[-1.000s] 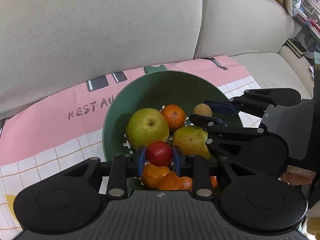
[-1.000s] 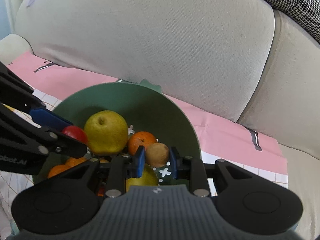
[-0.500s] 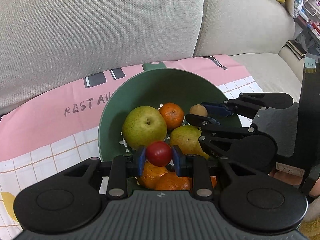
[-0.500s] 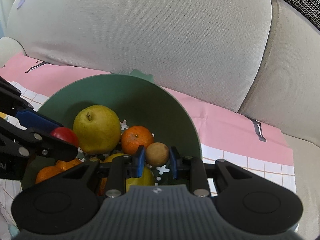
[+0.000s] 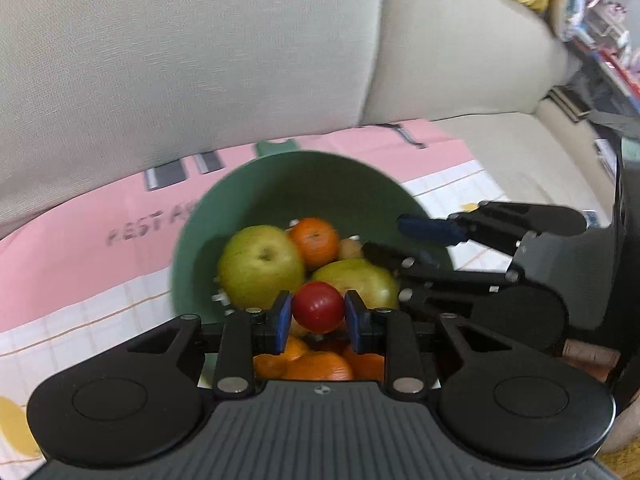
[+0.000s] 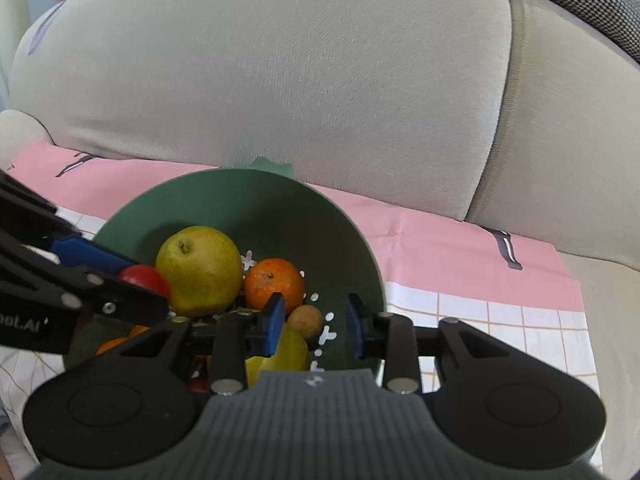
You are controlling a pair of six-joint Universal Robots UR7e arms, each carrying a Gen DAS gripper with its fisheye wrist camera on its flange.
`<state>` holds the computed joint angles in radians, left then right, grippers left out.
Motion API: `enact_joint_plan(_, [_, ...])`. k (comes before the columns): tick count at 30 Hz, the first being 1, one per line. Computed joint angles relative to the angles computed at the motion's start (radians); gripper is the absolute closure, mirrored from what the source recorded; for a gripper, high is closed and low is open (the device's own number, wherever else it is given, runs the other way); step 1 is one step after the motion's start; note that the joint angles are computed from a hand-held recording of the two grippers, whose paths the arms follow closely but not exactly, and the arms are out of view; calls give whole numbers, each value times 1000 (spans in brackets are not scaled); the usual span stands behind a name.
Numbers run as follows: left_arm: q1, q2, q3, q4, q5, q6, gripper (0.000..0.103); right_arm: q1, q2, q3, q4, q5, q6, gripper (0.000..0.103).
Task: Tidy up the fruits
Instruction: 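Open both grippers to release the tomato and nut into the colander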
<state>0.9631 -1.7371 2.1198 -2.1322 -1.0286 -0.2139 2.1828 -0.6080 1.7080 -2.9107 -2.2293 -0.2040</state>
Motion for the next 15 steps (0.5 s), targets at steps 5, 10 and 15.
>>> enact_joint_plan(5, [14, 36, -5, -8, -12, -39, 72, 11, -26, 52, -50, 1, -23, 72])
enact_joint_plan(10, [32, 58, -7, -8, -24, -53, 72, 9, -42, 73, -56, 6, -6, 72])
enact_joint_plan(15, [46, 59, -9, 15, -28, -69, 71, 14, -35, 73, -56, 10, 6, 72])
